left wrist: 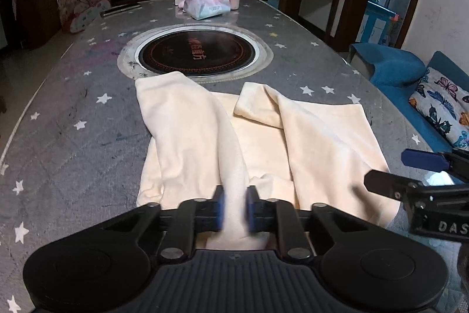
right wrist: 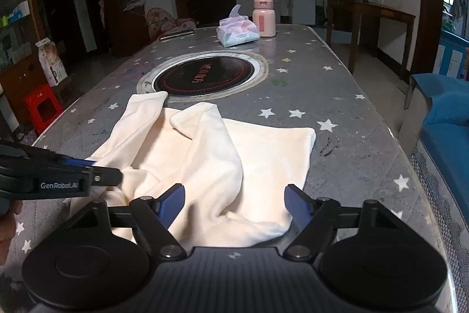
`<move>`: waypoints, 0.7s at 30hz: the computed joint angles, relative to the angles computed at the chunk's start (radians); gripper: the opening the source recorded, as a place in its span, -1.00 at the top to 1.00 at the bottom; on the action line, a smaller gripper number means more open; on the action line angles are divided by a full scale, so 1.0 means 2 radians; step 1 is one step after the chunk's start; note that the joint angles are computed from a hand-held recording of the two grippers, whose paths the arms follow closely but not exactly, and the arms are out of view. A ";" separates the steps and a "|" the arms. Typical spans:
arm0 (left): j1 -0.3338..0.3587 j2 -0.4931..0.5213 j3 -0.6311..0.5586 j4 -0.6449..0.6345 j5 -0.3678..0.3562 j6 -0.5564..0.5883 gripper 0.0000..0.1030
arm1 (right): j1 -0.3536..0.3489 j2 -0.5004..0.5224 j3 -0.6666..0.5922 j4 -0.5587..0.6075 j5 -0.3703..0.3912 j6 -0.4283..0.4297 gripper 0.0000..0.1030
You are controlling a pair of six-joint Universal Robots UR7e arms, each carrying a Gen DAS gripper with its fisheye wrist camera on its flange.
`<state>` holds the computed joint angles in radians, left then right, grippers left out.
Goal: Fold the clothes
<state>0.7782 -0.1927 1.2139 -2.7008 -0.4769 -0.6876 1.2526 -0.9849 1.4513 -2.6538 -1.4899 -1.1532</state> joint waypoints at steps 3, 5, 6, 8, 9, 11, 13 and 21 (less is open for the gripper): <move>-0.003 -0.004 0.014 -0.023 0.004 0.009 0.88 | 0.003 0.006 -0.007 0.006 -0.001 -0.001 -0.33; -0.006 -0.009 0.026 -0.031 0.009 0.004 0.89 | 0.005 0.010 -0.013 0.015 -0.002 0.001 -0.27; -0.007 -0.013 0.033 -0.034 0.011 0.001 0.90 | 0.006 0.011 -0.014 0.019 -0.002 0.002 -0.25; -0.010 -0.020 0.049 -0.041 0.017 -0.010 0.91 | 0.007 0.012 -0.014 0.020 -0.001 -0.001 -0.21; -0.012 -0.025 0.057 -0.043 0.021 -0.018 0.92 | 0.007 0.013 -0.014 0.021 -0.001 -0.003 -0.19; -0.017 -0.035 0.078 -0.048 0.029 -0.034 0.93 | 0.008 0.014 -0.014 0.023 -0.002 -0.004 -0.15; -0.024 -0.046 0.101 -0.049 0.040 -0.053 0.93 | 0.010 0.018 -0.016 0.022 -0.005 -0.007 -0.09; -0.053 -0.099 0.197 0.001 0.058 -0.175 0.94 | 0.025 0.048 -0.045 0.020 -0.029 -0.020 0.00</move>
<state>0.6727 -0.3899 1.6075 -2.6980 -0.3607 -1.0384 1.3022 -0.8884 1.3609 -2.6128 -1.5470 -1.1934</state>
